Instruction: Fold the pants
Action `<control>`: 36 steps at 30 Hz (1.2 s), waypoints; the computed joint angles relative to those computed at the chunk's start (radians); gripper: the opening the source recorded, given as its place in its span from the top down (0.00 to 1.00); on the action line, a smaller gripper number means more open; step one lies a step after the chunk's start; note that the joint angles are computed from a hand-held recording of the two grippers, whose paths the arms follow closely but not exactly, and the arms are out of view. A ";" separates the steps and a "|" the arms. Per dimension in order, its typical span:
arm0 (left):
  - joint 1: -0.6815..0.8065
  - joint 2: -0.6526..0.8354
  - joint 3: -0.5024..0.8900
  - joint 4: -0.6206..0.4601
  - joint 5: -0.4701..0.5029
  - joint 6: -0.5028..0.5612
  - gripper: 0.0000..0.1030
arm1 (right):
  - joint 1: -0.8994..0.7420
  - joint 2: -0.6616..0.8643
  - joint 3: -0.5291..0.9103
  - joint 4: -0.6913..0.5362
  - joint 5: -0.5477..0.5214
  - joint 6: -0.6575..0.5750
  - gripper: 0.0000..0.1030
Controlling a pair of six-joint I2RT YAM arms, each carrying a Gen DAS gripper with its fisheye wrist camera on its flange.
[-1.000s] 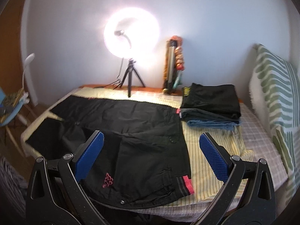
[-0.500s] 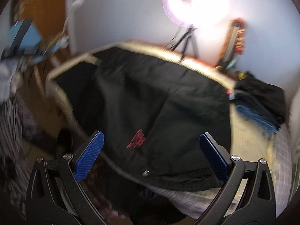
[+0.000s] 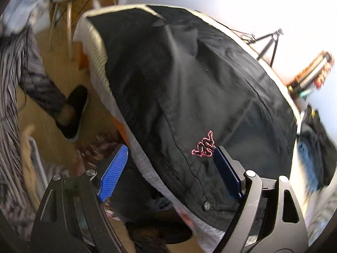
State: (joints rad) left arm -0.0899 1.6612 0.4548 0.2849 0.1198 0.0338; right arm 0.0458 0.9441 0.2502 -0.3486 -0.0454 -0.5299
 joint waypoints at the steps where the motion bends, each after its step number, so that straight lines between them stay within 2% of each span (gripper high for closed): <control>1: -0.002 0.007 0.004 0.002 -0.003 -0.003 0.45 | 0.031 0.010 -0.007 0.023 0.037 0.003 0.16; 3: 0.001 0.019 0.011 0.003 0.002 -0.011 0.45 | 0.061 0.031 -0.016 0.060 0.089 -0.015 0.18; 5: 0.008 0.033 0.022 -0.005 0.010 -0.019 0.45 | 0.068 0.038 -0.011 0.061 0.109 -0.031 0.35; 6: 0.012 0.037 0.026 -0.010 0.014 -0.021 0.45 | 0.061 0.055 0.002 0.056 0.104 -0.037 0.39; 9: 0.035 0.042 0.038 -0.028 0.032 -0.031 0.45 | 0.012 0.042 0.046 -0.025 0.039 -0.063 0.57; 11: 0.049 0.042 0.044 -0.038 0.044 -0.038 0.45 | -0.024 0.059 0.085 -0.076 -0.024 -0.072 0.75; 13: 0.062 0.043 0.048 -0.045 0.053 -0.044 0.45 | -0.068 0.073 0.122 -0.126 -0.087 -0.081 0.79; 18: 0.076 0.051 0.061 -0.068 0.075 -0.045 0.45 | -0.181 0.124 0.220 -0.212 -0.201 -0.101 0.86; 20: 0.080 0.057 0.067 -0.074 0.083 -0.049 0.41 | -0.220 0.131 0.262 -0.223 -0.222 -0.098 0.89; 23: 0.102 0.086 0.089 -0.093 0.121 -0.073 0.36 | -0.221 0.131 0.296 -0.164 -0.178 -0.087 0.92; 28: 0.136 0.104 0.113 -0.157 0.185 -0.115 0.36 | -0.234 0.256 0.367 -0.037 -0.159 -0.040 0.93; 32: 0.144 0.087 0.078 -0.166 0.257 -0.174 0.36 | -0.248 0.329 0.407 0.027 -0.205 0.023 0.93; 36: 0.108 0.161 0.079 -0.131 0.318 -0.268 0.36 | -0.232 0.357 0.405 0.073 -0.199 0.039 0.93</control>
State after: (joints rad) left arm 0.0186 1.8224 0.5339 0.1536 0.4374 -0.2339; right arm -0.1858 1.3007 0.6552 -0.2755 -0.2442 -0.4911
